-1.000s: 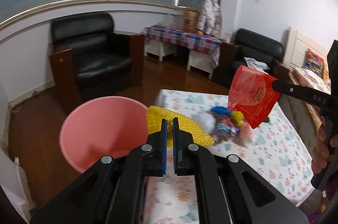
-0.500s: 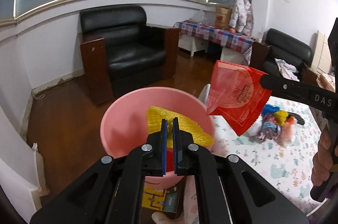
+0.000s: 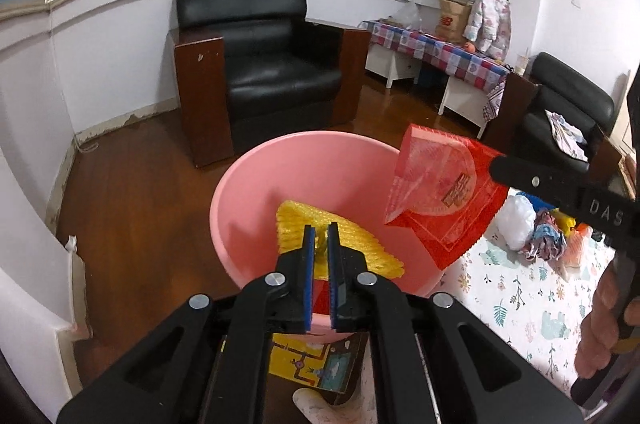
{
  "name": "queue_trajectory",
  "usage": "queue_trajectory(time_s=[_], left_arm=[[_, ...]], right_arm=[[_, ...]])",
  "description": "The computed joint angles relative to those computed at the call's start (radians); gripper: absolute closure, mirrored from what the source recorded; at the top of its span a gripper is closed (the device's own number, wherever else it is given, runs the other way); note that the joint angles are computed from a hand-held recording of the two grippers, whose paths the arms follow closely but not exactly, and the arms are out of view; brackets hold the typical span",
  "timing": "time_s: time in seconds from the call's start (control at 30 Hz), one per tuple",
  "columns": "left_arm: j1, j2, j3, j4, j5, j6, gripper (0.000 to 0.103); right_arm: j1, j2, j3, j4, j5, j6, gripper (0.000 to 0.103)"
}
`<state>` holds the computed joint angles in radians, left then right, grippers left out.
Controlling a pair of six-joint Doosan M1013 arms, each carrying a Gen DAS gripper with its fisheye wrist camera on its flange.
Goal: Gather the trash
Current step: 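Carry both items over the pink bucket and open both tools to drop them, then grasp the blue foam net with the left tool while the right tool grasps the black foam net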
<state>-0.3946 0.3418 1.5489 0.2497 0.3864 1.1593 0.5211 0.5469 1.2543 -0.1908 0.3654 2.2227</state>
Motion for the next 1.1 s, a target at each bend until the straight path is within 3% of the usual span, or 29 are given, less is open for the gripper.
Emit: queue_trajectory(time_s=[0.13, 0.23, 0.5, 1.1], left_arm=[[0.001, 0.003, -0.006, -0.009, 0.012, 0.011, 0.086], [0.003, 0.001, -0.003, -0.018, 0.003, 0.013, 0.074], [-0.001, -0.009, 0.001, -0.040, -0.009, 0.032, 0.073], [-0.040, -0.029, 0.013, -0.206, -0.025, 0.203, 0.073]], right_arm=[[-0.004, 0.003, 0.003, 0.034, -0.005, -0.013, 0.090], [-0.008, 0.001, 0.010, 0.079, -0.017, -0.040, 0.069], [-0.003, -0.022, 0.041, 0.018, -0.041, -0.004, 0.065], [0.016, -0.118, 0.183, -0.283, -0.057, 0.289, 0.053]])
